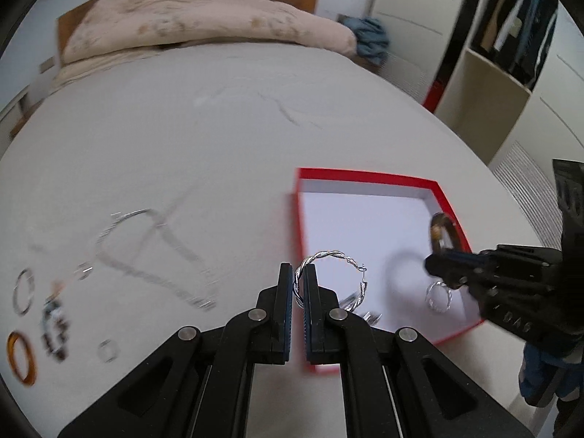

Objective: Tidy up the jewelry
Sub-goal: 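Lower both held items into the red box and open both tools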

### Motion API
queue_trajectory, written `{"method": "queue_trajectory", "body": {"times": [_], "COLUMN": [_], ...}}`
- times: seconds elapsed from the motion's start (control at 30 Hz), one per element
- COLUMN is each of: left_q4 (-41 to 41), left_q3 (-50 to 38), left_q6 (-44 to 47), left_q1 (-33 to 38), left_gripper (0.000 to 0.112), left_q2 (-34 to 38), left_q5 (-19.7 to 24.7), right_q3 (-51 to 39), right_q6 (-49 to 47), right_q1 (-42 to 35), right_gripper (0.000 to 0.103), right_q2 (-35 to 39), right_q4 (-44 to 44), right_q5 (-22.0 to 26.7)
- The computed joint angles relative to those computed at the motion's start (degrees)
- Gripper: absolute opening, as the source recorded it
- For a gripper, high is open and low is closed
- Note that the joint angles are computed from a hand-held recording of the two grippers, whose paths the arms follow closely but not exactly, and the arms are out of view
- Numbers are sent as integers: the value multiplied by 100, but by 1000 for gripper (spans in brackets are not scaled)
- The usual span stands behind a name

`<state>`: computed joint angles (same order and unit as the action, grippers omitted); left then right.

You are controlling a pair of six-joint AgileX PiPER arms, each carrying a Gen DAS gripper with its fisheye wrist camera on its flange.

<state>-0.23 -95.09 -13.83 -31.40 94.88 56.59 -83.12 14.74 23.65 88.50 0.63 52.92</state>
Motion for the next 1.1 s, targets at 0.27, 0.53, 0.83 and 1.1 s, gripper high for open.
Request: {"method": "queue_trajectory", "body": {"times": [0.27,0.53,0.83,1.1], "left_q4": [509,713,638,660], "left_q3": [-764,-656,-435,155], "left_q6": [-246,-304,-414,-553], "left_q1": [-504,-560,-529,-480], "left_gripper": [5,7,19,31], "left_q2": [1222,1322,898,-232], "left_q5": [182,99,13,207], "right_q3": [339,641,821,571], "right_q6": [-1005,-1166,-703,805], "right_q1": [-636,-730,-597,363], "right_gripper": [8,10,20,27], "right_q2": [362,356,-116,-946], "right_q4": [585,636,143,-1208], "right_q5": [-249,-486,-437,434]}}
